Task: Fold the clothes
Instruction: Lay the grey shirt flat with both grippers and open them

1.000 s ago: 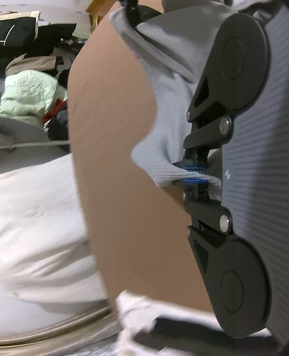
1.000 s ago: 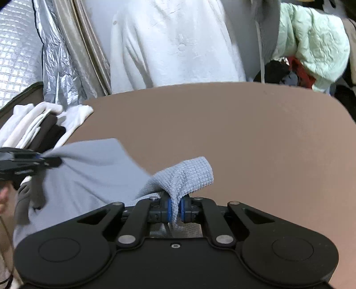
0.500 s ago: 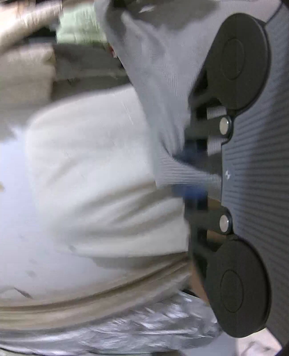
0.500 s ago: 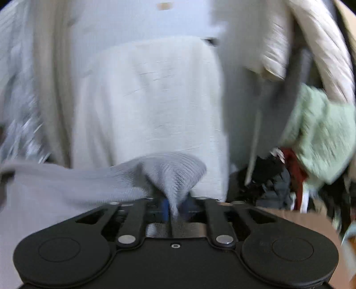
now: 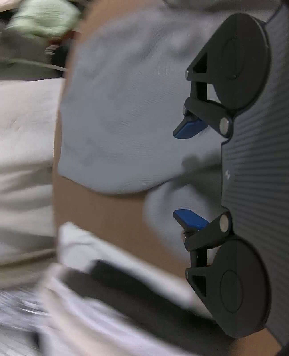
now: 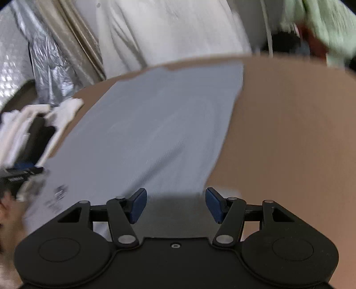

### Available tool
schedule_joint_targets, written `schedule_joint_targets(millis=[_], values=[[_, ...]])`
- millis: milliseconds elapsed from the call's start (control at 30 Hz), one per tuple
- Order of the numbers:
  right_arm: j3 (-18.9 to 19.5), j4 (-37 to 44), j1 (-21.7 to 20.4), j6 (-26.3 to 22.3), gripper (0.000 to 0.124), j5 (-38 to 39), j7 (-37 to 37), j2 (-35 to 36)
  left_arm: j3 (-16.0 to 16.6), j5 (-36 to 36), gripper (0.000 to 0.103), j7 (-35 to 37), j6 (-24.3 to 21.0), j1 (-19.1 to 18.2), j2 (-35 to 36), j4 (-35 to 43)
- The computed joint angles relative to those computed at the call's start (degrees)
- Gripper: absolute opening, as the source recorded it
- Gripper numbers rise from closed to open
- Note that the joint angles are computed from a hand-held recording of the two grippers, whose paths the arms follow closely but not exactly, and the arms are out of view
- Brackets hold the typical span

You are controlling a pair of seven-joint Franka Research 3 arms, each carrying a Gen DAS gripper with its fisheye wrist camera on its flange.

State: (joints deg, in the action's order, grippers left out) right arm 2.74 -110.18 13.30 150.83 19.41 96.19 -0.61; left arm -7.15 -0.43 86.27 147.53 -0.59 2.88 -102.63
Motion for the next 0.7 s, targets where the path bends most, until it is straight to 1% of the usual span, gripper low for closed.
schedule_joint_targets(millis=[33, 100, 133, 167, 233, 300, 367, 400, 433, 467, 500, 600, 633, 700], values=[[0.0, -2.4, 0.0, 0.1, 0.064, 2.5, 0.3, -2.0, -0.3, -4.4, 0.070, 0.6, 0.7, 0.2, -2.6, -3.0], [0.6, -7.9, 0.1, 1.3, 0.064, 2.5, 6.6, -6.9, 0.5, -12.4, 0.070, 1.2, 1.7, -1.0, -7.7, -8.6], [1.5, -10.5, -0.3, 2.1, 0.064, 0.6, 11.6, -8.8, -0.9, -11.9, 0.070, -0.1, 3.2, -0.2, -9.7, -11.3], [2.5, -13.0, -0.9, 2.7, 0.064, -1.6, 16.8, -10.7, -0.2, -8.8, 0.070, -2.7, 3.9, -1.1, -11.3, -13.6], [4.8, -17.0, -2.3, 3.4, 0.064, -6.4, 25.8, -13.9, -0.5, -2.4, 0.070, -7.6, 5.2, -0.8, -14.2, -18.0], [7.2, -20.1, -3.9, 3.6, 0.064, -11.8, 33.2, -16.4, -0.9, 3.3, 0.070, -11.9, 5.0, -0.3, -16.5, -21.1], [8.8, -22.4, -5.7, 2.8, 0.065, -15.0, 41.1, -18.0, 0.3, 4.1, 0.070, -12.4, 2.9, -1.1, -16.9, -21.4], [9.0, -23.3, -6.1, 3.4, 0.065, -15.3, 44.6, -18.5, 0.7, 4.5, 0.070, -12.6, 1.8, -1.3, -17.0, -21.5], [9.5, -24.7, -6.9, 5.0, 0.065, -15.6, 49.1, -18.9, 0.9, 5.1, 0.070, -13.5, 1.5, -1.2, -16.7, -21.3], [10.3, -27.0, -8.0, 8.0, 0.065, -15.4, 55.3, -19.7, 0.7, 6.5, 0.070, -15.0, 1.3, -0.8, -16.5, -21.2], [9.9, -28.9, -7.7, 10.7, 0.065, -13.7, 58.4, -20.0, 0.5, 7.9, 0.070, -16.5, 1.1, -0.5, -16.3, -21.1], [6.7, -32.0, -3.2, 15.3, 0.065, -7.2, 57.8, -19.9, 0.7, 9.9, 0.070, -17.7, 1.4, -0.6, -15.9, -20.9], [7.5, -32.1, -3.7, 15.6, 0.065, -7.7, 58.5, -19.8, 0.6, 10.8, 0.070, -18.2, 1.3, -0.5, -15.7, -20.8], [9.7, -30.6, -6.2, 14.4, 0.065, -11.4, 60.0, -18.5, 0.5, 12.6, 0.070, -19.3, 1.3, -0.2, -15.3, -20.6]])
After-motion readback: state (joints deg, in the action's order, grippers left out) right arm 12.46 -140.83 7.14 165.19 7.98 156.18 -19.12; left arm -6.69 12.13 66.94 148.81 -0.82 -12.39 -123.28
